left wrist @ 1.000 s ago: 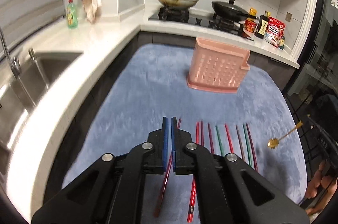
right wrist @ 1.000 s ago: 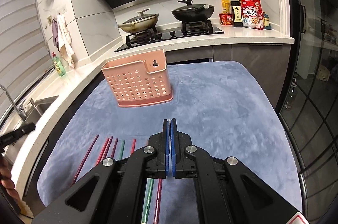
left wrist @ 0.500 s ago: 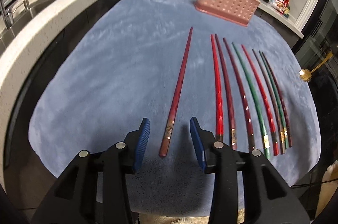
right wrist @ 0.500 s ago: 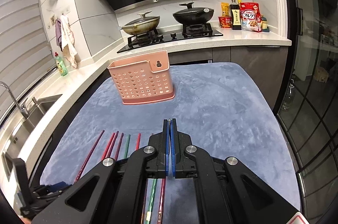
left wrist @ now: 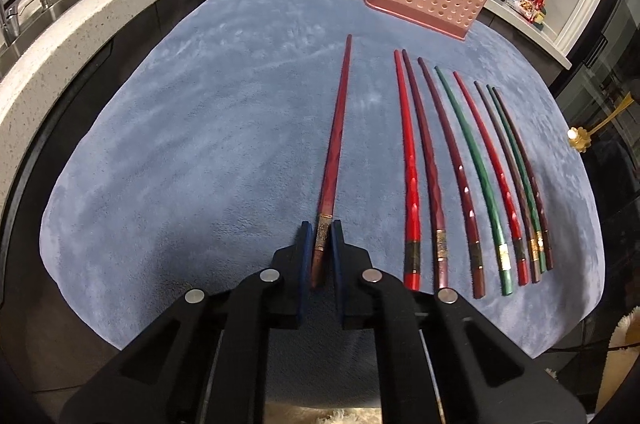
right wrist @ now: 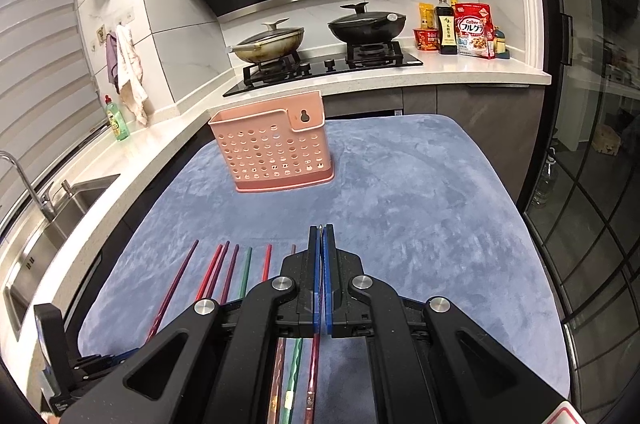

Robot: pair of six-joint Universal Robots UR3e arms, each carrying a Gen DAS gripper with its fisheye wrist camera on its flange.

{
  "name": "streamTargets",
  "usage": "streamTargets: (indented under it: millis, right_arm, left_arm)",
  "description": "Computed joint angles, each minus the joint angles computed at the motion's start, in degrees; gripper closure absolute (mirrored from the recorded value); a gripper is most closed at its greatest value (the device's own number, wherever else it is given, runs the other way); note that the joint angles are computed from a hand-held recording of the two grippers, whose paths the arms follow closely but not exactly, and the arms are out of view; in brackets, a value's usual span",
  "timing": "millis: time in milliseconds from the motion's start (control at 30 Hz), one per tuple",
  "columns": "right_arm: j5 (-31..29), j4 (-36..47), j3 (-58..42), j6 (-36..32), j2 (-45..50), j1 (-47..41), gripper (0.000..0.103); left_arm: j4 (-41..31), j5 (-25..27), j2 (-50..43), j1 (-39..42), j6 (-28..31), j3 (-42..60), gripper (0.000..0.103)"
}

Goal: Organize utensils
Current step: 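Lift and carry the chopstick and spoon with both tools over the pink holder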

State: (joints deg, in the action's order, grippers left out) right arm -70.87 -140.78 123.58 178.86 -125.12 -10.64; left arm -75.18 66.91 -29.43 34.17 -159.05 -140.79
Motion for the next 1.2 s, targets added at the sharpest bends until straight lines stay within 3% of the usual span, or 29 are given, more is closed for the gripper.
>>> streamTargets:
  millis: [100,200,400,567,700,1033,1200]
  right_arm:
    - [-0.21,-0.01,-0.72,-0.44,0.21,0.01,0.101]
    - [-0.67,-0.79,-2.2,-0.65,1.87,0.38,0.101]
    - [1.56,-3.09,-8.08,-0.2,8.74,-0.28,0.101]
    - [-1.32,-7.65,-15.27,0.44,17.77,2.53,0.101]
    - [-0.57,-7.78,-23.0,1.35,25.49,2.92,0.101]
    - [0.4,-3.5,-47.64,4.35,45.3,4.55,0.101]
    - [0.75,-0.31,-62.57,6.81,55.72,5.93,0.101]
  left_arm:
    - [-3.29,-1.6,0.91,1.88,0.85,3.78,0.095]
    - [-2.23,-2.64,-0.7,2.42,0.39,8.29,0.096]
    - [10.72,-3.57,-14.59,-0.29,-5.2,21.35,0.096]
    - [24.65,2.55,-33.45,-9.78,-13.34,35.67,0.096]
    - [30.44,8.94,-45.91,-16.9,-17.32,46.99,0.096]
    - [28.02,11.95,-66.49,-24.33,-22.96,78.09,0.096]
    - [24.35,14.1,-80.87,-27.86,-26.34,102.16,0.096]
